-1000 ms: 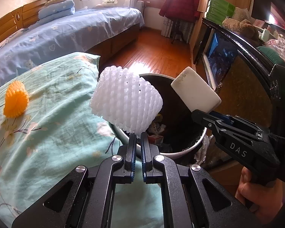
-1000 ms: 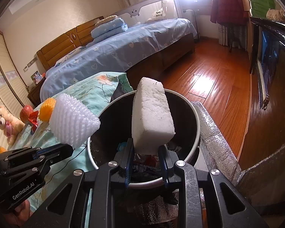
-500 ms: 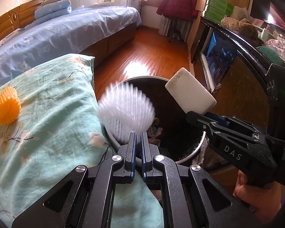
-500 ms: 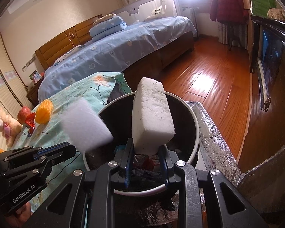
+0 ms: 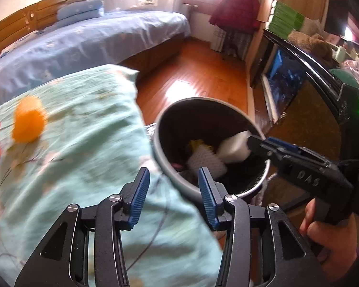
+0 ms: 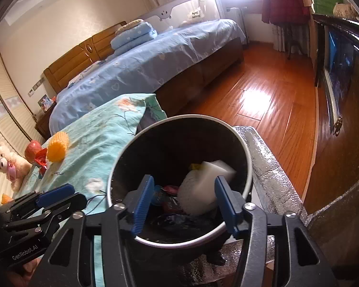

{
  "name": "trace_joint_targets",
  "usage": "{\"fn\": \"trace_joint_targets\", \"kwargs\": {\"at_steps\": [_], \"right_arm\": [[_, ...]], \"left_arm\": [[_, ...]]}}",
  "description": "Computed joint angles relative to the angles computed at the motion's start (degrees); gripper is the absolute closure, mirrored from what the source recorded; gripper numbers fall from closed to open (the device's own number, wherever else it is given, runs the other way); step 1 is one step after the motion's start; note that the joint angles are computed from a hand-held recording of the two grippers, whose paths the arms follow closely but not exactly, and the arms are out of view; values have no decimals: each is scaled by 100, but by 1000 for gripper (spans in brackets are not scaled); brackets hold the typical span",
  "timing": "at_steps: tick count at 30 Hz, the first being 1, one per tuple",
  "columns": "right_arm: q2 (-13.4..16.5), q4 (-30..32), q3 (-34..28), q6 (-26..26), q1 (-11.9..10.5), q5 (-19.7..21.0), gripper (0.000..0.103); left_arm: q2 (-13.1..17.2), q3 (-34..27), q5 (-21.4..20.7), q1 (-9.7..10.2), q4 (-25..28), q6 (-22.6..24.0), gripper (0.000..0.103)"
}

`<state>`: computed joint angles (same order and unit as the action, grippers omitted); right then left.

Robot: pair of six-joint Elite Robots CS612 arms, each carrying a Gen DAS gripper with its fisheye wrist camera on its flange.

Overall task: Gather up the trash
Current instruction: 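Open both tools above the bin to drop the sleeve and sponge, then move both open tools back over the bedspread toward the remaining trash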

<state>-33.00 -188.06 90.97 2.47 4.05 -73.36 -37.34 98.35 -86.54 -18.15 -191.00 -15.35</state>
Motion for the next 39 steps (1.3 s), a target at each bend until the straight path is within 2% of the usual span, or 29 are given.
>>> {"fn": "trace_joint_targets", "kwargs": {"at_steps": [4, 11, 25, 39], "right_arm": [[-8, -58, 12, 37, 45, 118, 34], [-25, -94, 7, -92, 218, 440, 16], [74, 370, -288, -615, 647, 713, 14], [326, 1032, -914, -987, 993, 855, 11]], "left_arm": [[-52, 234, 165, 74, -164, -247, 49], [-142, 614, 487, 295, -381, -861, 41], [-239, 1109, 880, 714, -647, -1529, 40], [-218, 1073, 1096, 1007, -577, -1693, 37]]}}
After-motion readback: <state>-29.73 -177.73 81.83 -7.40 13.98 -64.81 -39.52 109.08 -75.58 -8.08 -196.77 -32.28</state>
